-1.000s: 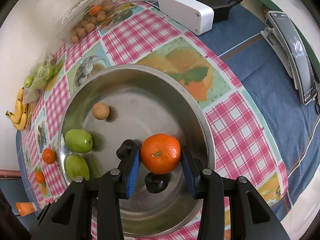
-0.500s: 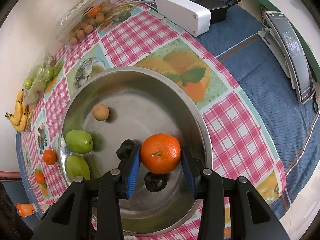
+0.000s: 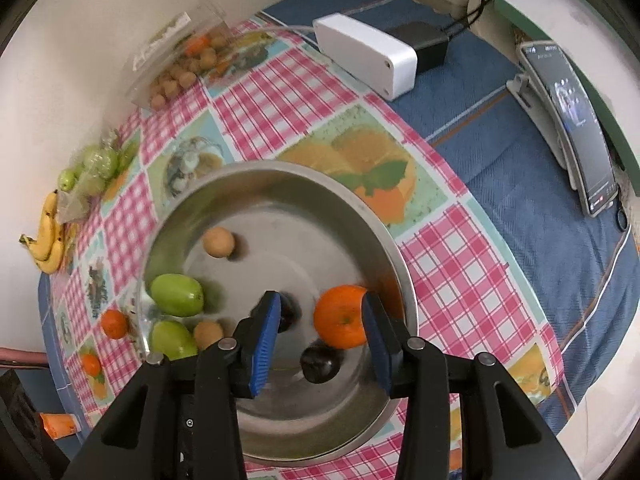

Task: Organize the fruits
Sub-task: 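Lower the kiwi and tangerine into the bowl and open both tools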

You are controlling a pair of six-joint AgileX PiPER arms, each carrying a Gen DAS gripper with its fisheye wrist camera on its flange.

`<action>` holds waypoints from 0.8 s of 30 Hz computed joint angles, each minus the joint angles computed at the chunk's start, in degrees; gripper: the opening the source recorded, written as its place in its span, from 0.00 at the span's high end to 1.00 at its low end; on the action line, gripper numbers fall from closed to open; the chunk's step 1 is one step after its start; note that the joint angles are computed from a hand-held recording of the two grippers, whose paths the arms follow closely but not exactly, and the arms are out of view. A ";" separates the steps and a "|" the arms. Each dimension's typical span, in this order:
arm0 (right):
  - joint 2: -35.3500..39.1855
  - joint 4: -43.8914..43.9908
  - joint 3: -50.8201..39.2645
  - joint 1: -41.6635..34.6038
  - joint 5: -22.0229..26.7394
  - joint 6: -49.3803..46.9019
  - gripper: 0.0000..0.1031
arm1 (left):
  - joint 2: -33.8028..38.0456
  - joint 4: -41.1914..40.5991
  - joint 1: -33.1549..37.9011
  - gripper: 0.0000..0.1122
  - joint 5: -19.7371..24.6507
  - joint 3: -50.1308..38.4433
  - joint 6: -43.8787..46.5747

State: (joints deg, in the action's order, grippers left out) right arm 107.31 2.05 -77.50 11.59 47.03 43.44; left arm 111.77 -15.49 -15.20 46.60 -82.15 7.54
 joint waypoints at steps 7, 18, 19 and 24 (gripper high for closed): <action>-2.42 -2.81 -0.80 1.41 1.20 2.05 0.58 | -2.08 -2.28 4.13 0.51 -0.73 0.49 -1.17; 1.96 -5.76 -6.42 6.27 5.83 2.84 0.50 | 0.03 1.28 10.73 0.42 0.38 -1.16 -6.96; 2.74 -5.87 -7.05 6.74 6.17 2.58 0.49 | 0.20 1.41 11.05 0.42 0.27 -0.85 -7.07; 5.71 -5.67 -9.43 7.98 7.53 1.78 0.39 | 1.30 3.14 12.19 0.35 0.19 -0.98 -8.44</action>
